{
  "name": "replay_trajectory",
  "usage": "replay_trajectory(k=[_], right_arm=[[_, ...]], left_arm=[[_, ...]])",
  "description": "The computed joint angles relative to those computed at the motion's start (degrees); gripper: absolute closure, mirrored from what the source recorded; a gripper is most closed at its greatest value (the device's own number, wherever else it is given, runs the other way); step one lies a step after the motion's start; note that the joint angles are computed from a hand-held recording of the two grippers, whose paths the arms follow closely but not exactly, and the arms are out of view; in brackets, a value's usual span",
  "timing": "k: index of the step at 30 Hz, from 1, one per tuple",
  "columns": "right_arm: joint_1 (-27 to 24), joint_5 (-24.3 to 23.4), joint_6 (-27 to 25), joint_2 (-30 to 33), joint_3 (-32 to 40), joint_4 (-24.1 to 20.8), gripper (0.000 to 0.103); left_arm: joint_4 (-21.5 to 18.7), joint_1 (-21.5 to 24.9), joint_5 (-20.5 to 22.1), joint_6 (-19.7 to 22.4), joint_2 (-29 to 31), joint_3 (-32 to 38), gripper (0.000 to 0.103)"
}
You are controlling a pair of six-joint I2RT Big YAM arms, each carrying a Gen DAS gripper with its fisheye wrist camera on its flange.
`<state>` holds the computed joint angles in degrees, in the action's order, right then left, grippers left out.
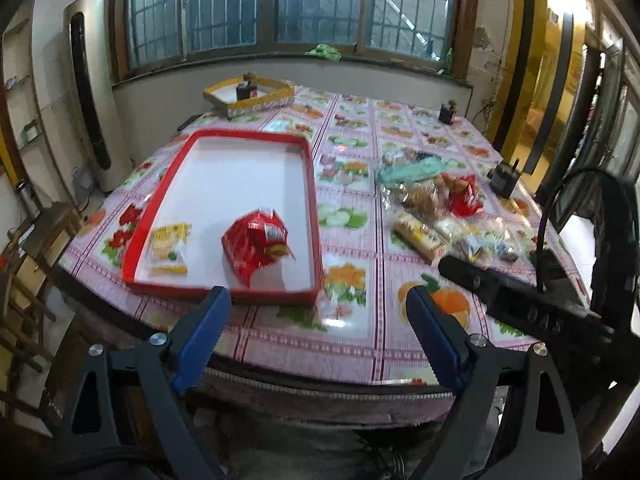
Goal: Organize snacks
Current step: 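Withdraw both tools from the tray back toward the snack pile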
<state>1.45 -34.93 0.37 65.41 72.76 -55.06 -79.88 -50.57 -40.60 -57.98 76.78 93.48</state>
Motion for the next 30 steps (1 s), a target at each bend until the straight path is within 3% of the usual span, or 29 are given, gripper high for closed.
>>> replay_trajectory(k=[2,9,13,16,19,22,27,30], right_arm=[[0.46,-0.74,-0.94,0.06,0.15,-0.11,0.021],[0.50,-0.92,-2.76,2.48,2.14,-0.76,0.022],[-2.75,-3.33,-2.40,5.83,4.16,-2.44,0.025],[-4.36,-1.07,-3.58,8.15,6.03,-3.33,0.028],[-5.48,-0.08,-3.55,12.19,9.49,-5.24,0.032],[-5.51,1.72,-3.03,16.07,13.10,-7.45,0.032],[-3.83,-2.42,-2.16,19.17,16.29,-9.92,0.035],[-1.82,2.72,1.65,21.05,18.29,-10.64,0.036]], left_arm=[[0.27,1.14,0.39,-0.20,-1.08,-0.65,0.014],[4.25,6.31,5.66,6.56,-1.42,-0.89,0.014],[6.88,8.76,13.16,12.01,1.98,1.29,0.014],[7.98,10.71,19.66,13.25,5.21,3.19,0.014],[7.48,12.26,22.92,13.45,8.44,5.17,0.014],[7.63,12.90,24.11,13.34,9.52,5.50,0.014],[6.77,13.69,23.98,12.43,9.51,5.84,0.014],[6.66,14.37,24.27,11.92,9.58,5.89,0.014]])
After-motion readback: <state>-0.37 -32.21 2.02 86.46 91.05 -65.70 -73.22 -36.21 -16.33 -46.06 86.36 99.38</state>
